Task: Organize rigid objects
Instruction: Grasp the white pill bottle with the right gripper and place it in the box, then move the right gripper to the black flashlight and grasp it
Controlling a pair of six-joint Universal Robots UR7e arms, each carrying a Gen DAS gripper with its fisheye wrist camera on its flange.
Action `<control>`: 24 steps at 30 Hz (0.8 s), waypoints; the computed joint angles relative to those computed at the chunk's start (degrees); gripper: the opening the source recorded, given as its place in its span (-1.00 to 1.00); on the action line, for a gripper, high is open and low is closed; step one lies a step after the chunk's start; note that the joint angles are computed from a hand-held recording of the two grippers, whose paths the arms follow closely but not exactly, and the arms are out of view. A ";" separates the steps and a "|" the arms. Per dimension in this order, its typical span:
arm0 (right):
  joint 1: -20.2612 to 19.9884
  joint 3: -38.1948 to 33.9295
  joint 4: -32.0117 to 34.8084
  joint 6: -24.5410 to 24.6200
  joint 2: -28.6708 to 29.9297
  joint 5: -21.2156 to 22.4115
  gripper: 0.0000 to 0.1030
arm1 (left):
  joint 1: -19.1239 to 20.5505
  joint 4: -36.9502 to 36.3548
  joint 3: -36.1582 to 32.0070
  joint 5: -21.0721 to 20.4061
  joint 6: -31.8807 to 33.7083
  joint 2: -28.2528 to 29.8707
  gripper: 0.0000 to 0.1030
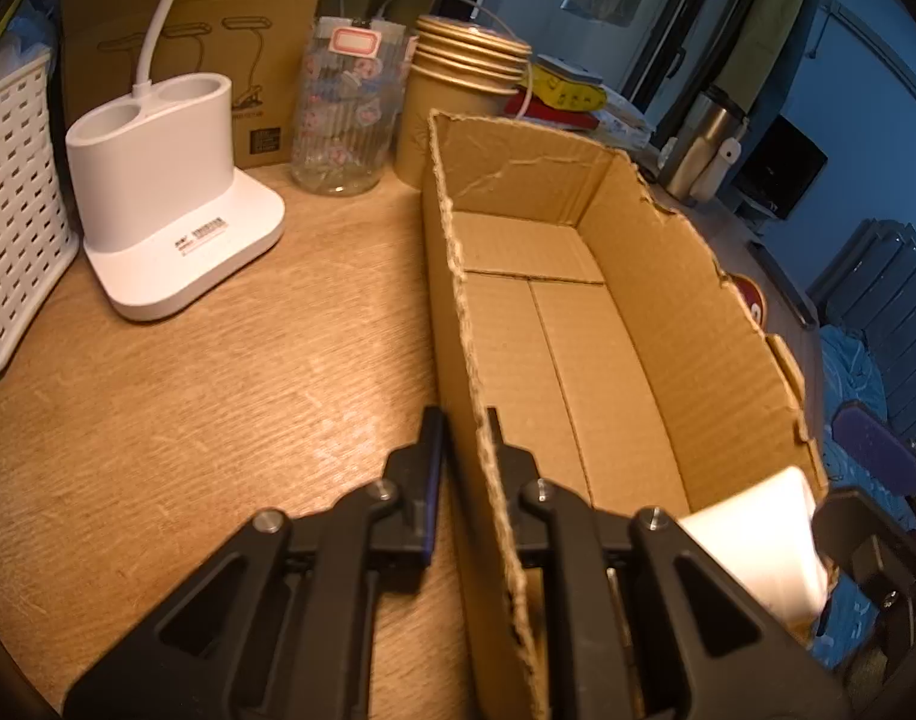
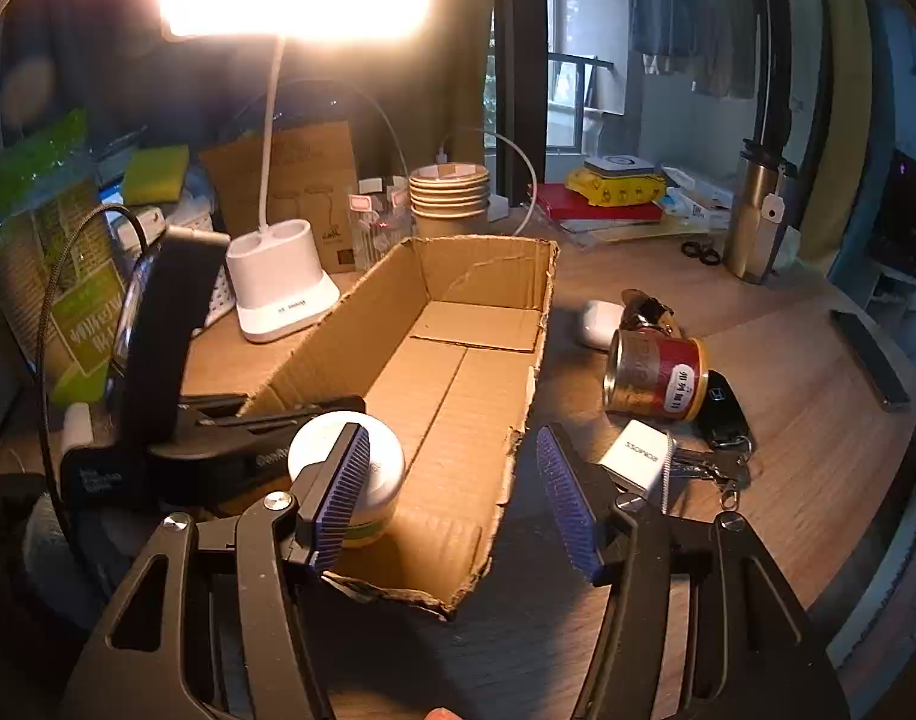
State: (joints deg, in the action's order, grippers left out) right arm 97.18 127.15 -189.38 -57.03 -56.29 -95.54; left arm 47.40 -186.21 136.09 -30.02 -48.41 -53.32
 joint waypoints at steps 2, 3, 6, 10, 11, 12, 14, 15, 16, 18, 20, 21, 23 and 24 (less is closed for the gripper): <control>0.52 -0.59 -3.58 -0.67 1.72 -1.59 0.20 | 0.00 0.15 0.00 0.06 -0.08 0.01 -0.76; 0.97 -1.42 -5.63 -0.98 3.11 -2.92 0.20 | -0.01 0.16 0.00 0.09 -0.14 0.06 -0.76; 1.79 -5.84 -4.69 0.99 6.56 -6.39 0.20 | 0.01 0.16 0.06 0.09 -0.10 0.02 -0.76; 1.74 -8.05 -4.44 3.86 7.63 -6.94 0.20 | 0.03 0.08 0.12 0.07 -0.05 0.00 -0.76; 1.68 -8.02 -4.62 4.01 7.46 -6.85 0.20 | 0.04 0.07 0.11 0.07 0.03 0.02 -0.76; 1.57 -7.87 -4.88 4.07 7.18 -6.36 0.20 | 0.04 0.07 0.11 0.07 0.03 0.02 -0.76; 1.24 -7.02 -5.09 3.59 5.99 -4.86 0.20 | 0.03 0.15 0.14 0.06 0.04 -0.03 -0.76; 1.15 -6.88 -5.04 3.55 5.67 -4.41 0.20 | 0.00 0.19 0.18 0.06 -0.02 -0.08 -0.76; 0.90 -6.44 -4.98 3.60 4.90 -3.62 0.20 | -0.02 0.24 0.23 0.07 -0.08 -0.13 -0.76; 0.54 -5.88 -4.72 3.96 3.72 -2.80 0.20 | -0.03 0.37 0.18 0.10 -0.14 -0.11 -0.76; 0.10 -5.48 -4.59 4.22 2.63 -2.54 0.20 | -0.07 0.70 0.03 0.19 -0.31 -0.05 -0.76; -0.14 -5.24 -4.81 4.30 2.13 -2.39 0.20 | -0.16 2.50 -0.10 0.57 -1.38 -0.36 -0.76; -0.82 -5.06 -4.90 4.54 1.14 -2.14 0.21 | -0.19 2.59 -0.17 0.58 -1.48 -0.29 -0.76; -1.26 -5.09 -5.22 4.80 0.72 -2.19 0.21 | -0.19 2.60 -0.13 0.58 -1.49 -0.32 -0.76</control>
State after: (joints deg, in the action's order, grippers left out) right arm 95.92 122.06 -194.59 -52.23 -55.56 -97.73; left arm 47.21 -183.61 135.95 -29.44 -49.90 -53.64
